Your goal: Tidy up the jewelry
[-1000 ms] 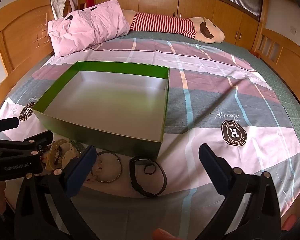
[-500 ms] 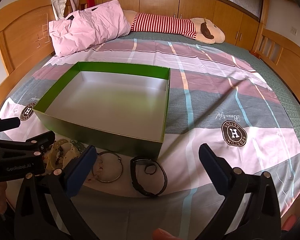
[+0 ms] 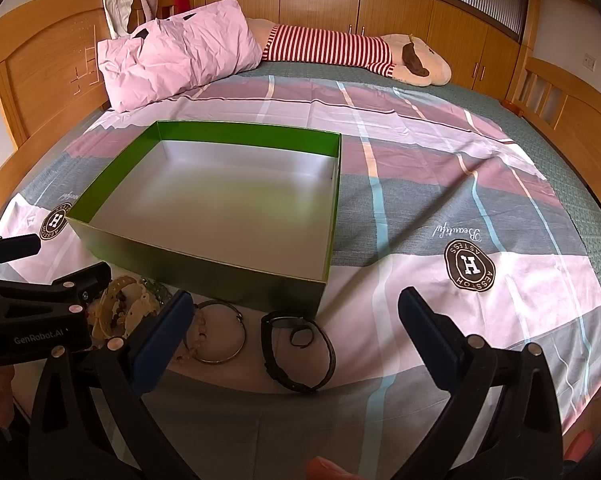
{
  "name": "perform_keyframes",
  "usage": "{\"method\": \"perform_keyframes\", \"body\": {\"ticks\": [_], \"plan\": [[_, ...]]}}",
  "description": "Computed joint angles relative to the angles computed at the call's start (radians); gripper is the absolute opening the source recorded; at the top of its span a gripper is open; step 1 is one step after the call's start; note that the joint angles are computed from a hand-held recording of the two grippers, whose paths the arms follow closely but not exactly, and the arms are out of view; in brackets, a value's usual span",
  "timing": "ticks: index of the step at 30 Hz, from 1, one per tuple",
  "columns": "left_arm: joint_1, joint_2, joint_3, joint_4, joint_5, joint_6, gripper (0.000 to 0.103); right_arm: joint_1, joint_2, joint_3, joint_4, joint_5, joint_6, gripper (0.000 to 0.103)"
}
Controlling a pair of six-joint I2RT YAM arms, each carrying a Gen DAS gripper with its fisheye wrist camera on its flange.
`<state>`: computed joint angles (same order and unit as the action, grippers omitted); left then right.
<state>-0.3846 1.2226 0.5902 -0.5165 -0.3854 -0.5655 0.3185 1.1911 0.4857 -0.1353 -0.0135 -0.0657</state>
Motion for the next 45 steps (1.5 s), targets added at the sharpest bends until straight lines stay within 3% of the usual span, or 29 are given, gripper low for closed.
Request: {"method": "perform_keyframes", "body": {"ticks": [45], "plan": [[-0.015,0.018,0.005,-0.003,-0.006,-0.01,0.101,-0.003,0.018,0.001,0.008,0.002,-0.01,0.102]]}}
